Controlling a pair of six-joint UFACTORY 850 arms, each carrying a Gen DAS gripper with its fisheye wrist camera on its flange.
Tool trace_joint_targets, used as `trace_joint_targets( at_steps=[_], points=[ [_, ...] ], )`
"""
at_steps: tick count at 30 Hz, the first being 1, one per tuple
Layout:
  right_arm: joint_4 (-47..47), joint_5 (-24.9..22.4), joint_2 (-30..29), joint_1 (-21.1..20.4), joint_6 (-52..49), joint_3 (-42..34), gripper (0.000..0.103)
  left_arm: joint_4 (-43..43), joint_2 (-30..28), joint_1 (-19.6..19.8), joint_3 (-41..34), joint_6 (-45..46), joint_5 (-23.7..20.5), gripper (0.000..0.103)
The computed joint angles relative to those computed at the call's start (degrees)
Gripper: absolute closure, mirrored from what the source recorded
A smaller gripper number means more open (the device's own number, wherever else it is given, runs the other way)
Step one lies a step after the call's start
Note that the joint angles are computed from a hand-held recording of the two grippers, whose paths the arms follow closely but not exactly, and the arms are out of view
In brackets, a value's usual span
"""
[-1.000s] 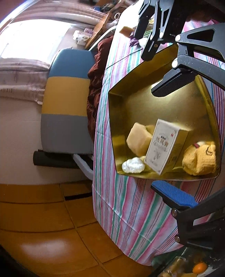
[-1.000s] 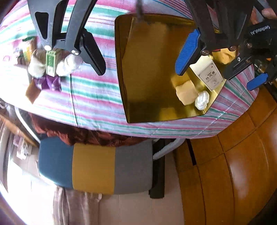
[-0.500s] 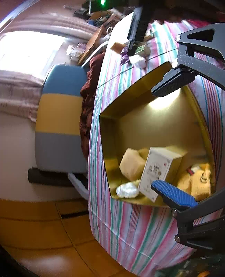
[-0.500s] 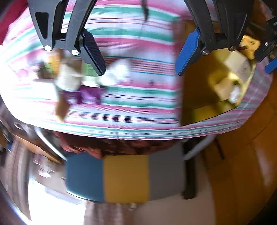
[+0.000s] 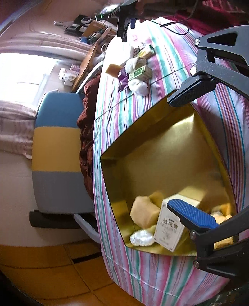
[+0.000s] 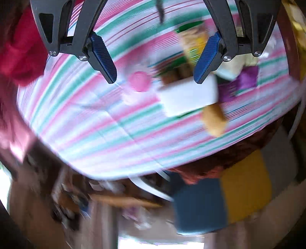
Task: Organize objects
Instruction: 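Reach the right gripper to the pink plastic cup and grasp it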
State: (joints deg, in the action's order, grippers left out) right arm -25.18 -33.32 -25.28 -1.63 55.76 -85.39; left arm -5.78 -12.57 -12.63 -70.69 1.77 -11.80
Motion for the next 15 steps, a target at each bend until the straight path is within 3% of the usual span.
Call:
trace_joint_targets(
  at_steps=[6, 8, 12, 15],
  points=[
    [13.76, -1.65, -2.12, -3.84, -7.17, -1.02, 0.019, -9.18, -1.88, -1.68, -3.03, 11.33, -1.1, 0.005],
    [14.94, -1.99, -2.47, -3.85, -7.85, -1.18, 0.029, -13.51, -2.83, -2.35, -4.44, 16.25, -1.94, 0.005],
    [13.88, -1.25, -2.07, -3.58, -8.24, -0.82, 0.064, -19.81, -5.02, -4.01, -7.6, 24.42, -3.19, 0.005],
    [12.76, -0.53, -1.37, -3.45, -7.34, -0.11, 0.071, -21.71, -6.86, -5.13, -9.99, 27.3, -4.11, 0.005]
  ],
)
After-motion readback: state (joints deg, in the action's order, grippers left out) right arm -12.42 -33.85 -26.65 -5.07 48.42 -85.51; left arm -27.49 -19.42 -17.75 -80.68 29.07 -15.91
